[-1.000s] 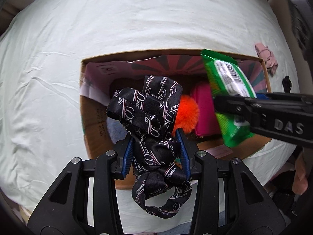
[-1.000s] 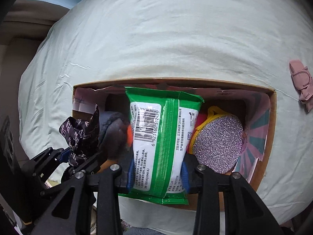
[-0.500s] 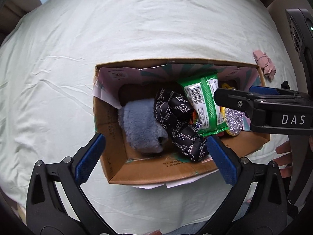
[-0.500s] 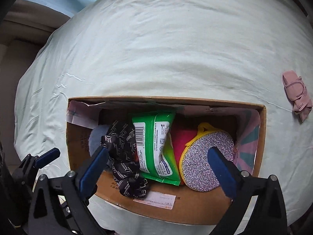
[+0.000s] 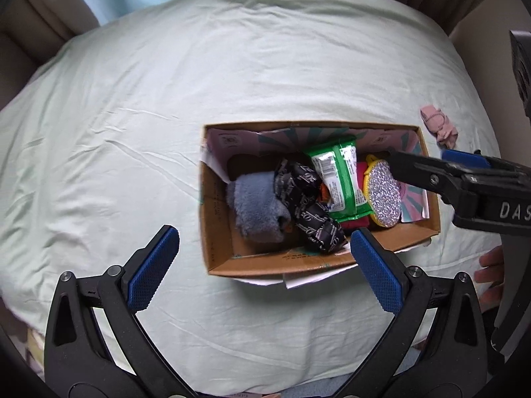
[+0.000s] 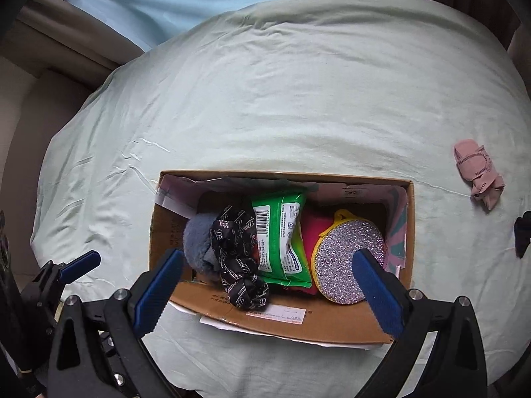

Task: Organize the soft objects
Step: 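Lift both open tools away from the box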

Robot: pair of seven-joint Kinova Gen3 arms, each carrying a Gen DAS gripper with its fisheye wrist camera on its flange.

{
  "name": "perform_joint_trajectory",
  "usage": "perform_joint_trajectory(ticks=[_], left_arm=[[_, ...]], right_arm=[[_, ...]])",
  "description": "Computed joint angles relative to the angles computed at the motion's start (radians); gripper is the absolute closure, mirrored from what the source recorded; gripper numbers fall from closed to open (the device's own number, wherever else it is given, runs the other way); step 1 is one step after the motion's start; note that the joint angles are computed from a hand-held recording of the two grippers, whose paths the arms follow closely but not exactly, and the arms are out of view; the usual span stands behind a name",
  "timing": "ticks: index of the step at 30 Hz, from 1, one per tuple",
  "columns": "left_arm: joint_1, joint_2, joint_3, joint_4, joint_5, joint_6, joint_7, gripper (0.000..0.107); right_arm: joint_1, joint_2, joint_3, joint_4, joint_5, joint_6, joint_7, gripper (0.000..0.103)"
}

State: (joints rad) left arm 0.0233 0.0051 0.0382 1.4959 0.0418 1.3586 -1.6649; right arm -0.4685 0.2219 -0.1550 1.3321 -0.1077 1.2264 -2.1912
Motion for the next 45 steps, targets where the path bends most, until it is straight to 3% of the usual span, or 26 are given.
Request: perform_joint_trajectory(ticks=[6, 11, 16, 21, 28, 33, 37, 42, 45], left_arm=[[-0.03, -0.108, -0.029, 0.015, 0.041, 0.005, 0.017, 0.005], [-0.028, -0.212, 0.001, 0.015, -0.025, -0.012, 0.051, 0.005], [-0.02, -0.308, 0.017, 0.019, -0.05, -0.049, 0.103, 0.005], [-0.01, -0.367, 0.041, 0.017, -0.049, -0.073, 0.128, 0.005], [-0.003, -0.4, 0.119, -0.011, -0.088, -0.071, 0.178, 0.005], [-0.02, -0.402, 0.207, -0.048, -0.126, -0.039, 0.283, 0.005], [-0.014, -0.38, 0.286, -0.088, -0.154, -0.017, 0.371, 0.005], [-0.001, -0.305, 0.443, -0.155, -0.23, -0.005, 0.529, 0.005], [0.013, -0.227, 0.579, -0.207, -0.314, 0.014, 0.637, 0.005]], right_arm=[[-0.052, -0.091, -0.016, 0.013, 0.089, 0.018, -0.063, 0.002], [-0.111, -0.201, -0.065, 0.04, 0.248, 0.019, -0.177, 0.002], [-0.132, -0.316, -0.165, 0.084, 0.433, 0.001, -0.291, 0.002], [-0.117, -0.384, -0.283, 0.083, 0.596, 0.101, -0.383, 0.002], [-0.074, -0.41, -0.394, 0.019, 0.725, 0.353, -0.446, 0.002], [-0.035, -0.491, -0.381, 0.058, 0.717, 0.34, -0.412, 0.002], [-0.003, -0.573, -0.325, 0.104, 0.664, 0.298, -0.338, 0.002], [0.032, -0.669, -0.209, 0.16, 0.603, 0.275, -0.23, 0.002], [0.045, -0.704, -0.124, 0.192, 0.579, 0.262, -0.136, 0.002]])
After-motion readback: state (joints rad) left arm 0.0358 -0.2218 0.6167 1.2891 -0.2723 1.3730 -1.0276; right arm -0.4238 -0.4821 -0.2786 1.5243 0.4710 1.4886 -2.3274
